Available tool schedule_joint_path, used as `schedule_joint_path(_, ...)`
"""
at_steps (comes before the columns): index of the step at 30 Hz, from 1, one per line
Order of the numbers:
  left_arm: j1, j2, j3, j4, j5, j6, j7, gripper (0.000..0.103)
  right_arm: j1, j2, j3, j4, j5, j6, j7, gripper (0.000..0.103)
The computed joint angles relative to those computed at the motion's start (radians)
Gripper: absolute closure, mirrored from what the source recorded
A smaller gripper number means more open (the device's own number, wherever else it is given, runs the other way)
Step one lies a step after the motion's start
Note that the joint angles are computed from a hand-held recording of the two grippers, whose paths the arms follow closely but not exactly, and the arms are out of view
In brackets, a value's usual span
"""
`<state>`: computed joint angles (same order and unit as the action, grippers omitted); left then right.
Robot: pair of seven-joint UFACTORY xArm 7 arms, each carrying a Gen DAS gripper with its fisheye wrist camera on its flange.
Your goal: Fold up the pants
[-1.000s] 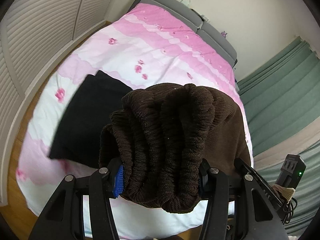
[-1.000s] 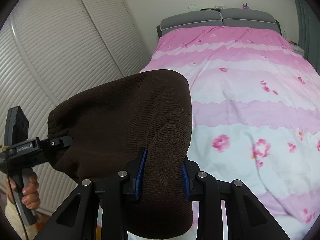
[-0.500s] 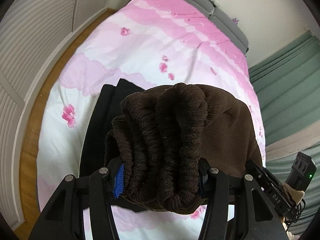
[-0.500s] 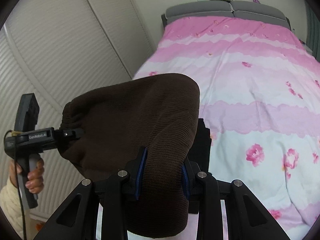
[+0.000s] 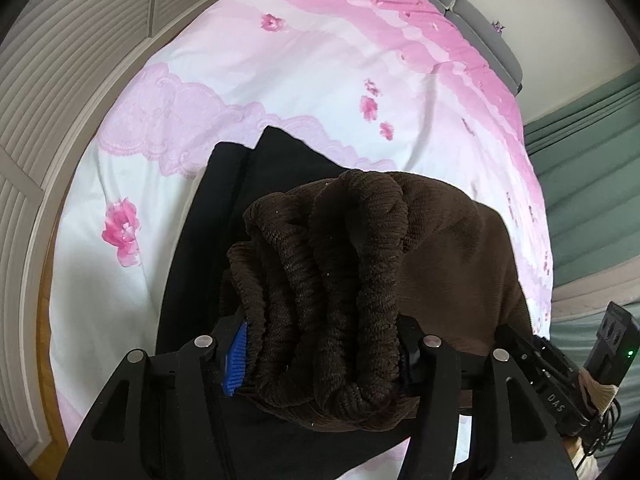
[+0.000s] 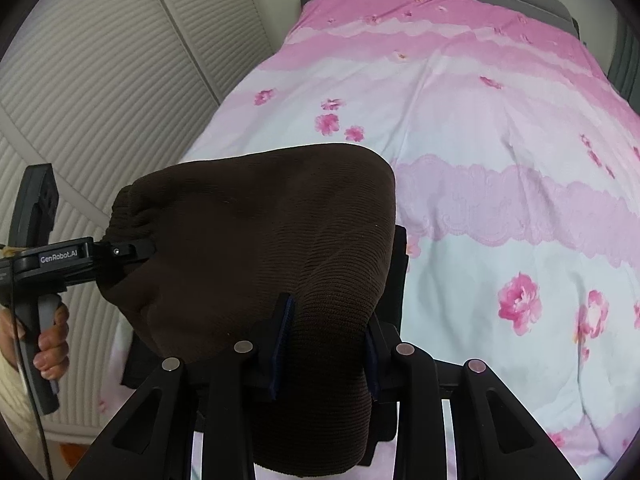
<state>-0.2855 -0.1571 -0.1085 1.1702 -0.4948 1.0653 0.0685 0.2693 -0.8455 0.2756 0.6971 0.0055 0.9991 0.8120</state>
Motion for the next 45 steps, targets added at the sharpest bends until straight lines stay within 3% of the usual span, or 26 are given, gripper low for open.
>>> schedule_joint_path(6,0.014,-0.002,0.002,-0.002,0.064,0.022,-0.014,0.030,-0.001,0.035,0.002,0.005,-0.004,0.002,0.000,0.062)
schedule_joint_path(9,0.018,-0.018,0.013,0.005,0.053,0.059,-0.003,0.029,0.000,0.053,0.009,0.022,-0.007,0.029,0.010,0.052)
schedule_joint_path(10,0.020,-0.025,0.017,0.008,0.044,0.072,-0.001,0.029,0.001,0.056,0.011,0.029,-0.009,0.041,0.012,0.043)
schedule_joint_path(12,0.022,-0.056,0.022,0.009,0.031,0.088,0.008,0.022,0.003,0.056,0.014,0.040,-0.012,0.056,0.018,0.034)
schedule_joint_path(15,0.017,-0.138,0.013,-0.009,0.062,0.066,0.020,0.017,0.012,0.040,0.017,0.057,-0.013,0.068,0.021,0.030)
schedule_joint_path(18,0.008,-0.228,-0.029,-0.024,0.168,0.038,-0.011,0.015,0.020,-0.001,0.028,0.076,-0.016,0.080,0.026,0.026)
schedule_joint_path(22,-0.008,-0.367,-0.134,-0.060,0.387,-0.007,-0.086,0.009,0.019,-0.074,0.060,0.118,-0.037,0.142,0.031,0.015)
schedule_joint_path(29,-0.108,-0.548,-0.254,-0.077,0.434,0.031,-0.209,0.005,0.023,-0.270,0.086,0.201,-0.038,0.371,-0.016,0.013)
schedule_joint_path(35,-0.138,-0.608,-0.381,0.024,0.412,0.129,-0.407,0.002,-0.013,-0.484,0.069,0.299,-0.018,0.647,-0.064,0.013)
schedule_joint_path(40,-0.150,-0.603,-0.494,0.139,0.378,0.186,-0.553,0.001,-0.082,-0.622,0.026,0.475,-0.047,0.945,-0.098,0.012)
schedule_joint_path(45,-0.127,-0.569,-0.619,0.264,0.352,0.226,-0.688,0.001,-0.151,-0.648,-0.022,0.696,-0.126,1.181,-0.198,0.012)
